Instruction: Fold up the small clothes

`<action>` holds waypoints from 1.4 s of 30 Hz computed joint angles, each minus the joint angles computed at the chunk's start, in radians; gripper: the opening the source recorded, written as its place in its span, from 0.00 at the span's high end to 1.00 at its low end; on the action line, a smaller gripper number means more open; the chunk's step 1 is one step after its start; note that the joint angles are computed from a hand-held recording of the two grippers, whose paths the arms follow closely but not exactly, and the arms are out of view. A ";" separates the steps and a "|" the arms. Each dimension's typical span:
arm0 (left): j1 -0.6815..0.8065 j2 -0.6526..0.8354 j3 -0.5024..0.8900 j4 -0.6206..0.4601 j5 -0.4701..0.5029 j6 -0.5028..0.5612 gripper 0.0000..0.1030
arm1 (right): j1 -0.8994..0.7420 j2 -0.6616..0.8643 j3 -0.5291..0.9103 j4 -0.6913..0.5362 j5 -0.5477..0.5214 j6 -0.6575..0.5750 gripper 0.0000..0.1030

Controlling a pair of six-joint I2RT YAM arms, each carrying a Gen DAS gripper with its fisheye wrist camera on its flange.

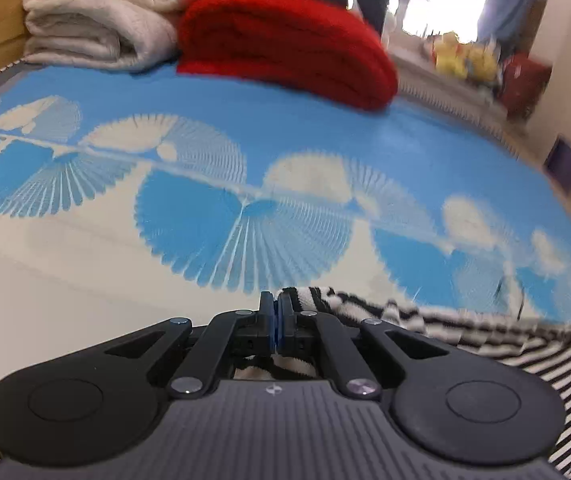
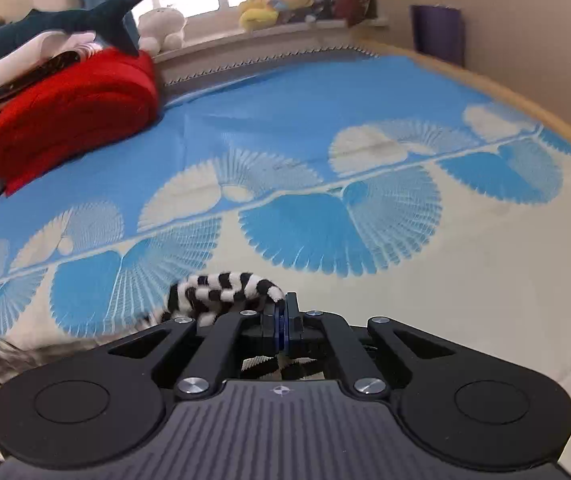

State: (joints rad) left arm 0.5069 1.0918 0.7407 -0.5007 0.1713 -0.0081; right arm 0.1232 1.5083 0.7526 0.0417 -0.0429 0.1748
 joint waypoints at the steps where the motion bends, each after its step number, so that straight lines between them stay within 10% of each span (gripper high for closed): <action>1: -0.009 0.044 0.021 -0.037 0.001 0.023 0.97 | 0.007 0.027 0.024 -0.036 0.001 0.002 0.96; 6: 0.049 0.017 0.048 -0.120 0.039 0.063 0.72 | 0.036 0.063 0.069 -0.162 0.035 -0.005 0.80; 14: 0.141 0.016 0.103 -0.447 0.373 0.357 0.71 | 0.009 -0.187 -0.061 -0.215 -0.194 -0.152 0.71; 20: -0.053 -0.016 -0.005 -0.400 0.163 0.327 0.71 | 0.038 -0.045 0.004 -0.411 -0.152 -0.226 0.64; 26: 0.199 -0.073 0.080 -0.634 0.386 0.470 0.71 | -0.030 -0.228 -0.078 -0.415 -0.205 -0.187 0.63; 31: 0.115 -0.074 0.007 -0.683 0.141 0.540 0.70 | -0.001 -0.162 -0.083 -0.531 -0.060 -0.309 0.62; 37: 0.606 -0.004 0.218 -0.920 0.423 0.722 0.55 | -0.204 -0.530 -0.124 -0.535 -0.242 -0.276 0.52; 42: 0.733 0.075 0.207 -0.888 0.318 0.732 0.45 | -0.447 -0.701 -0.179 -0.564 -0.459 -0.348 0.47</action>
State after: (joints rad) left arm 1.2400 1.1668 0.9479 -1.3891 0.4894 0.7239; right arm -0.3241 0.8071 0.5735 -0.5227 -0.5015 -0.1732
